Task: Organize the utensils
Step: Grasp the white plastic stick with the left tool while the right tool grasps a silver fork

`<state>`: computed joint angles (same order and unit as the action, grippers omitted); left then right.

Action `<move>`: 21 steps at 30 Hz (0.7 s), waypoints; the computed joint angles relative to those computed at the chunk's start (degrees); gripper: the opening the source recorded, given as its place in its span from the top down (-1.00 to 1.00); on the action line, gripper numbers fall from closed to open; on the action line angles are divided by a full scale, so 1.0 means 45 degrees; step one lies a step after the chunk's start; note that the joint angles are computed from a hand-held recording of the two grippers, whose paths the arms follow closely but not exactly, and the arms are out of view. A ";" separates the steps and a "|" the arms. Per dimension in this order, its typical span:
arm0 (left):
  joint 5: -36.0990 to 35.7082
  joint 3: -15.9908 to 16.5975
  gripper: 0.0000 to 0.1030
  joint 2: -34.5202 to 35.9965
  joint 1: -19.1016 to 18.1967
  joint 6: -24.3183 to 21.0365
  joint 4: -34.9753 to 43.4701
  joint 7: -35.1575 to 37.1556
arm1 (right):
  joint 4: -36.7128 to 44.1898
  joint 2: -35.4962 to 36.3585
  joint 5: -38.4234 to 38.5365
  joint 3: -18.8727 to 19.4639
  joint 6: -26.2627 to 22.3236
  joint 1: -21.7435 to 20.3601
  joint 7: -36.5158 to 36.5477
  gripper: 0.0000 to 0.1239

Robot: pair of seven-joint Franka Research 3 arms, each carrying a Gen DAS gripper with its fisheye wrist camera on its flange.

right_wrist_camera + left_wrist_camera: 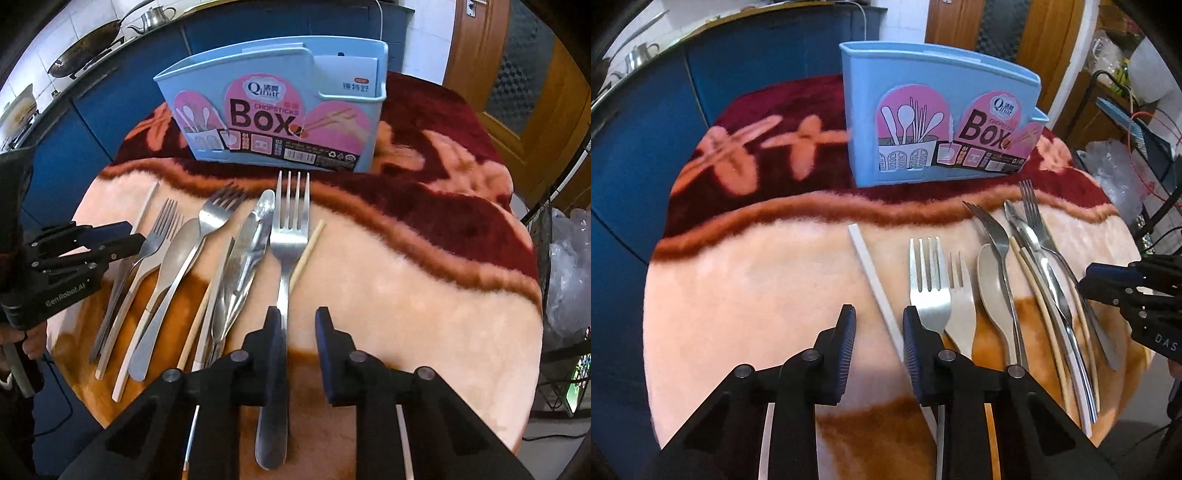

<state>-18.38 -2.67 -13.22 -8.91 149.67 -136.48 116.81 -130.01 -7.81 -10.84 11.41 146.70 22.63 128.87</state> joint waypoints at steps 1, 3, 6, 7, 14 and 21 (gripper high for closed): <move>0.0196 -0.0079 0.49 0.0083 0.0057 -0.0034 0.0071 -0.0187 | 0.0046 0.0048 0.0133 -0.0040 0.0006 0.0008 -0.0089 0.66; 0.0664 -0.0242 0.49 0.0176 0.0188 -0.0189 0.0215 -0.0651 | 0.0110 0.0099 0.0439 -0.0127 0.0037 0.0021 -0.0292 0.70; 0.1509 -0.0474 0.49 0.0269 0.0324 -0.0421 0.0399 -0.1310 | 0.0164 0.0109 0.0513 -0.0127 -0.0001 -0.0036 -0.0134 0.93; 0.1695 -0.0519 0.49 0.0261 0.0326 -0.0398 0.0392 -0.1437 | 0.0139 0.0067 0.0358 -0.0095 -0.0058 -0.0066 0.0024 0.95; 0.1352 -0.0217 0.78 -0.0075 0.0196 0.0172 -0.0014 -0.1064 | -0.0342 -0.0595 -0.0357 0.0043 -0.0580 -0.0225 0.0551 0.96; 0.1253 -0.0033 0.80 0.0065 0.0276 -0.0525 0.0265 -0.0541 | -0.0326 -0.0714 0.0468 0.0067 -0.0024 -0.0195 -0.0355 0.89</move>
